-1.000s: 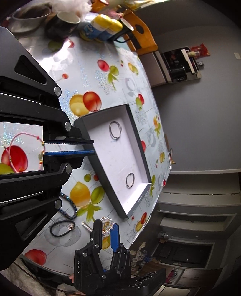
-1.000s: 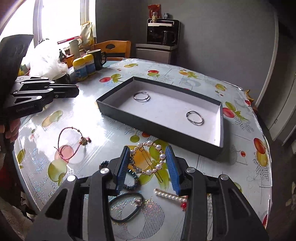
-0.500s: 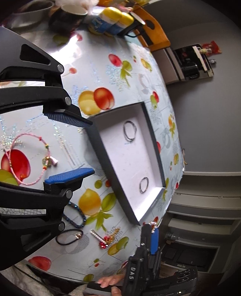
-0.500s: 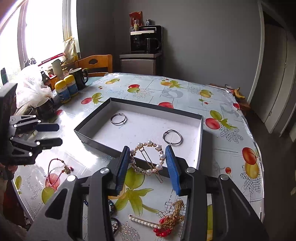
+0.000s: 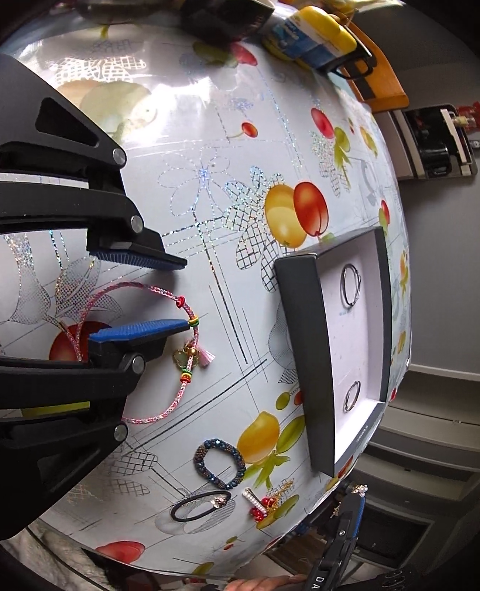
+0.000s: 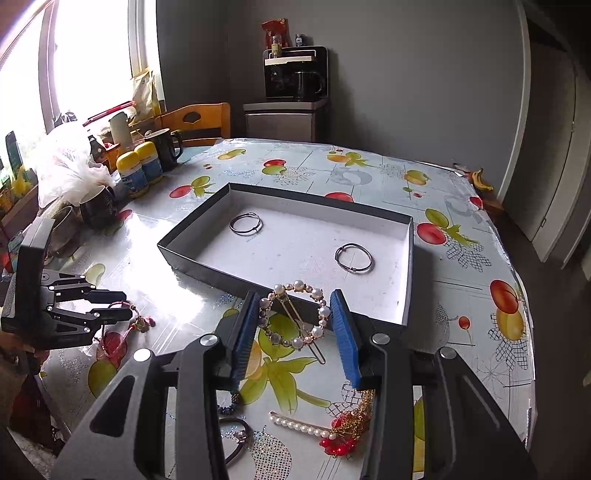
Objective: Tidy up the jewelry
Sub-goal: 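Lift the pink bracelet and pearl brooch toward the black box with both tools, then lower both items into the black box and open both tools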
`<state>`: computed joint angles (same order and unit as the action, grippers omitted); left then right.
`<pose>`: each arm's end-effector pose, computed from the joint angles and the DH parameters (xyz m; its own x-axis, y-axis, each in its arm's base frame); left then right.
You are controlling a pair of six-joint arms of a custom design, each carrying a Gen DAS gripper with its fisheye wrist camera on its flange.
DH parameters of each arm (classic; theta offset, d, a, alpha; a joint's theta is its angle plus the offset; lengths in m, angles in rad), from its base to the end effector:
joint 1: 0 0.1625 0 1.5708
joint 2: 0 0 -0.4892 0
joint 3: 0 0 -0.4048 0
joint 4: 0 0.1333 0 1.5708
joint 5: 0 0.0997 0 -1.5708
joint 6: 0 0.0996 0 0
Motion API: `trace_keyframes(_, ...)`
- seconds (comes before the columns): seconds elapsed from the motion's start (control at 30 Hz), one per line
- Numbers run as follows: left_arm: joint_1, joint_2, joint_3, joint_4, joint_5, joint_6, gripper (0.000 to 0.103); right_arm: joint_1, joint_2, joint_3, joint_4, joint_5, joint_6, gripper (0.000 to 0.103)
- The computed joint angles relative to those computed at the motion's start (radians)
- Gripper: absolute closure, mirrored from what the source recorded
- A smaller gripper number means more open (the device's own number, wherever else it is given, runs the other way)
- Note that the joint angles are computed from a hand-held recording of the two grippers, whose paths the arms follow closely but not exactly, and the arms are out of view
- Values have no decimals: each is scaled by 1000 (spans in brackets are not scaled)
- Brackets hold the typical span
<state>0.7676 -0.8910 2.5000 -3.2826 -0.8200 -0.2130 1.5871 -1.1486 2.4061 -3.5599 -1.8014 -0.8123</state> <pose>-0.1472 -0.4217 0.0762 -0.6968 0.3207 -0.6416 0.5816 0.7761 -0.2438 0.1181 -0.4623 0.2181 -0.6624 -0.4460 0.6019 -0.7167 0.6111 -0.3361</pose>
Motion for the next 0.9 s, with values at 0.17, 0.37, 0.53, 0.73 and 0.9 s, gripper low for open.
trace_keyframes(0.17,-14,-17,5,-24,-36,16,98,2,-1,1,-13,-4,-8,63)
trace_keyframes(0.37,-71,-31,-46,-46,-23,94,98,7,13,-29,-15,-9,-8,63)
trace_keyframes(0.53,-81,-13,-149,-66,-7,213,98,21,48,-83,-19,-26,-4,63)
trace_keyframes(0.73,0,60,-323,-42,-31,233,98,20,118,-178,43,-81,29,63)
trace_keyframes(0.9,79,139,-419,33,-15,160,98,6,161,-244,148,-123,92,63)
